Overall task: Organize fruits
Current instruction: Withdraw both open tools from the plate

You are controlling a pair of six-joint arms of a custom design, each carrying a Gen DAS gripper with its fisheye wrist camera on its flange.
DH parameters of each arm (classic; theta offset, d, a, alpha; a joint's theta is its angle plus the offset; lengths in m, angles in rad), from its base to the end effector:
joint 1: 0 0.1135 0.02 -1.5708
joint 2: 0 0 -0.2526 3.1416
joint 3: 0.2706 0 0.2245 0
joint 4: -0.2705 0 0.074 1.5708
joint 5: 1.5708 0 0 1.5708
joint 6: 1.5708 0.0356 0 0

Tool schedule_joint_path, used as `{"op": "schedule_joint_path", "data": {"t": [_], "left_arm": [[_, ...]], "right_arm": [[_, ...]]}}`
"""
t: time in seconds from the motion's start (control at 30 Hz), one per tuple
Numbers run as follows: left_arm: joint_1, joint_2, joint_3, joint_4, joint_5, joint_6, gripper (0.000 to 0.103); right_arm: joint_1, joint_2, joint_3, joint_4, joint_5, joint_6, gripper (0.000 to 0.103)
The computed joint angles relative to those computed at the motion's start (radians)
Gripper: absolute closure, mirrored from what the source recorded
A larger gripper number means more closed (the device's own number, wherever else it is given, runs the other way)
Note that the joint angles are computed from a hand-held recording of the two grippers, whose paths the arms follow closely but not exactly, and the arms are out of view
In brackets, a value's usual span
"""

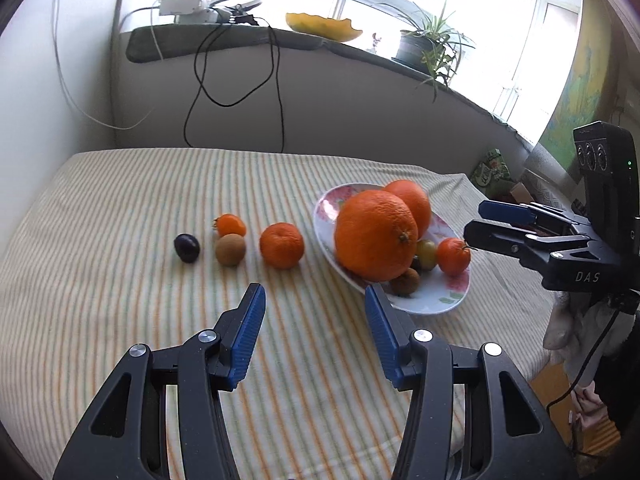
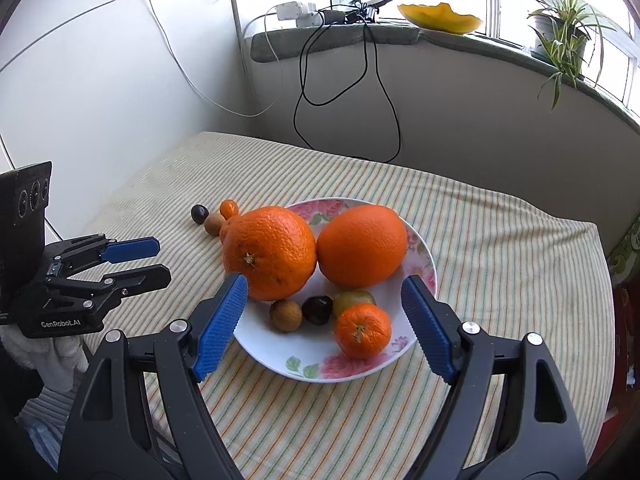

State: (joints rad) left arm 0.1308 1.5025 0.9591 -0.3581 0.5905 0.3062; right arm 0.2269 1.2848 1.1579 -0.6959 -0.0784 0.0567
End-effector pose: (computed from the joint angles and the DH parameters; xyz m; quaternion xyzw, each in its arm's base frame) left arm 0.2834 0.0173 0.2238 0.1744 0.8918 -0.2002 0.3664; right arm 0.2385 0.0579 0.3077 -0.0933 0.9256 0.0877 0.3563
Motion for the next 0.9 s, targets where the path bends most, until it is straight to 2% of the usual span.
{"op": "schedule_joint_path", "data": {"t": [0.37,0.9], "left_arm": [[0.129,0.071,0.070,-0.003,0.022,0.018,0.052],[0.185,0.196,0.188,-0.025,0.051,0.029,0.053]], "right_arm": [[0.100,0.077,0.087,0.032,0.022,-0.036,0.021],[0.226,0.350,0.349,-0.070,0.034,-0.177,0.021]]}}
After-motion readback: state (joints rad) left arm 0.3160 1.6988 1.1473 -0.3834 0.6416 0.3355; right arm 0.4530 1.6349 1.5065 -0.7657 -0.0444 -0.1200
